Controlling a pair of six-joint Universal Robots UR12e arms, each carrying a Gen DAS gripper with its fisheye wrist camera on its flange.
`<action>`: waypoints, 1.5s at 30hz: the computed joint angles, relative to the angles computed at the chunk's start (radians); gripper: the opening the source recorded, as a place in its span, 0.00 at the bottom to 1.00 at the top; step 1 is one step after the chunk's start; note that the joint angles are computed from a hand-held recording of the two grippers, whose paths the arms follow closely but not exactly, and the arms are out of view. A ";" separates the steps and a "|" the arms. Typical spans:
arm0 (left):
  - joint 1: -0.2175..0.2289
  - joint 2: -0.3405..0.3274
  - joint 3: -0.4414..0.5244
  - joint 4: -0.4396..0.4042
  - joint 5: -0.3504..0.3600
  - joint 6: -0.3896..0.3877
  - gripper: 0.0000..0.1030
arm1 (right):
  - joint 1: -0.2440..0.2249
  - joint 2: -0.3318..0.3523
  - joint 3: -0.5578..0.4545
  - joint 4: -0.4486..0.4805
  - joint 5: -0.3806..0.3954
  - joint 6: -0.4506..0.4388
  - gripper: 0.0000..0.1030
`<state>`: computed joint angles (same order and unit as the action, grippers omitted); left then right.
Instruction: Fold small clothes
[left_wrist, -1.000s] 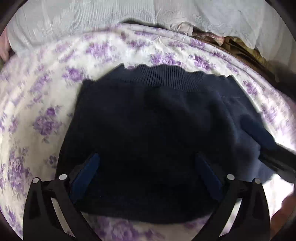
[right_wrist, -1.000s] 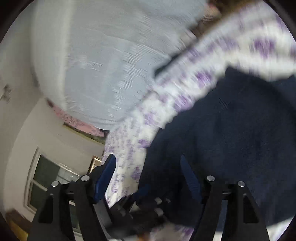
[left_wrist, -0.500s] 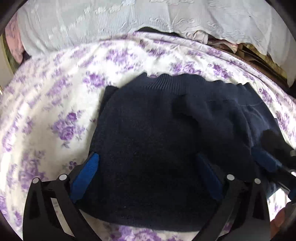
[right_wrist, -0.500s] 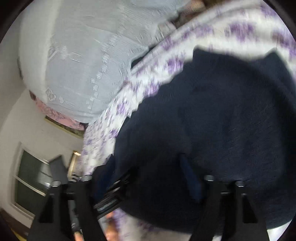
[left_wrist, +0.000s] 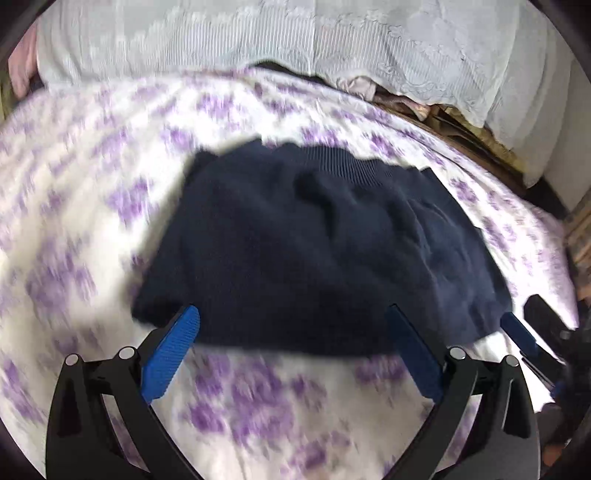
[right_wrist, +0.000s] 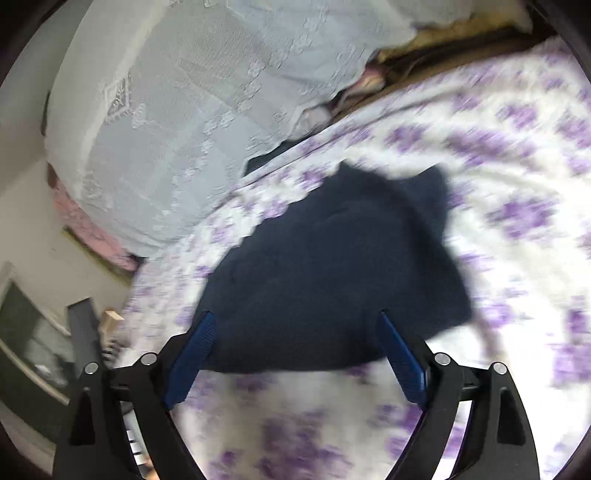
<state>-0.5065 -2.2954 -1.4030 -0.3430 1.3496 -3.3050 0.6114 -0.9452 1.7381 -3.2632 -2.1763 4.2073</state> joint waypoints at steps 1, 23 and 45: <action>0.008 0.004 -0.013 0.004 -0.037 -0.014 0.95 | 0.013 -0.004 -0.005 0.063 -0.071 0.007 0.90; 0.087 -0.098 0.073 0.084 -0.382 -0.321 0.95 | 0.021 0.033 -0.104 0.162 -0.186 -0.122 0.93; 0.017 -0.082 0.103 -0.016 -0.038 -0.103 0.94 | -0.103 0.086 -0.108 -0.197 0.366 -0.030 0.86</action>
<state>-0.4897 -2.3770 -1.3003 -0.3589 1.3115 -3.4083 0.5082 -0.8590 1.6299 -3.4600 -1.8099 4.1775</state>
